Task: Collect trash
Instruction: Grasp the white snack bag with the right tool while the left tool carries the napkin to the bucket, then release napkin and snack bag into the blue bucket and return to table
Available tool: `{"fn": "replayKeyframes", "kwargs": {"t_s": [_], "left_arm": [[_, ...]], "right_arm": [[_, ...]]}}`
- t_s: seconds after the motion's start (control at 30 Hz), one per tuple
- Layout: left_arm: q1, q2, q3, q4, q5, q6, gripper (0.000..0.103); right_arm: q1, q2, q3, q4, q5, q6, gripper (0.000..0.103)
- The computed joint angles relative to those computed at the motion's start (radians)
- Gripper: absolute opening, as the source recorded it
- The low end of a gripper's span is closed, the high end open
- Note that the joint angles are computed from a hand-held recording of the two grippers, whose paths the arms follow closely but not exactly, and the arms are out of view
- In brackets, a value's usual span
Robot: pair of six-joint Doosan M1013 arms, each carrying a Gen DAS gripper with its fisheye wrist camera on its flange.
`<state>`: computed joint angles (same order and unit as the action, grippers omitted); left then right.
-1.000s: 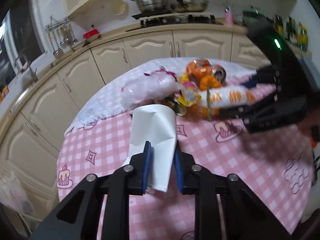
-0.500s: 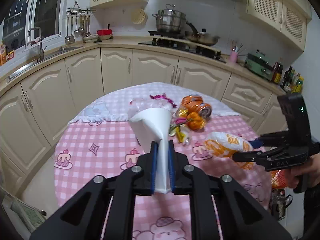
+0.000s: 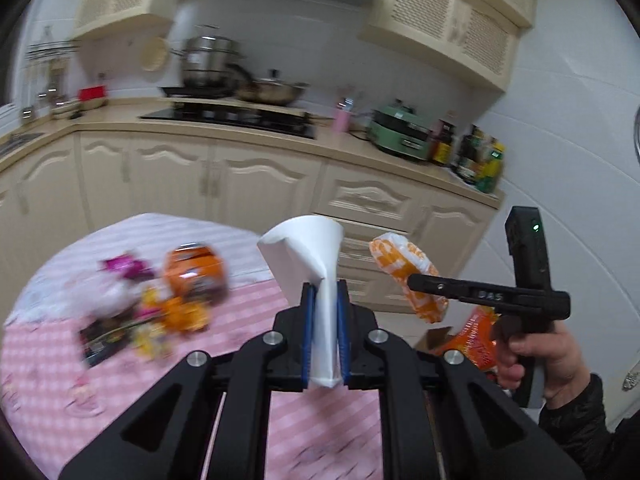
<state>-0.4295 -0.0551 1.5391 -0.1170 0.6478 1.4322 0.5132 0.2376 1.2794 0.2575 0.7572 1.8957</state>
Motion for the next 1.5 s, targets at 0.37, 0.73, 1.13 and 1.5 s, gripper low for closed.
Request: {"fn": "replayKeyframes", "kwargs": {"t_s": [0.37, 0.73, 1.13, 1.5], "left_arm": [[-0.119, 0.424, -0.358, -0.120, 0.252, 0.032, 0.011], [-0.122, 0.706, -0.592, -0.079, 0.528, -0.166, 0.011], [-0.129, 0.726, -0.628, 0.013, 0.589, -0.204, 0.094], [-0.149, 0.572, -0.483, 0.000, 0.418, -0.115, 0.096]], "right_arm": [[-0.168, 0.046, 0.181, -0.031, 0.030, 0.314, 0.048], [-0.232, 0.196, 0.214, 0.202, 0.042, 0.297, 0.053], [-0.227, 0.202, 0.237, 0.161, 0.021, 0.408, 0.097], [-0.178, 0.119, 0.229, -0.025, 0.027, 0.499, 0.097]]}}
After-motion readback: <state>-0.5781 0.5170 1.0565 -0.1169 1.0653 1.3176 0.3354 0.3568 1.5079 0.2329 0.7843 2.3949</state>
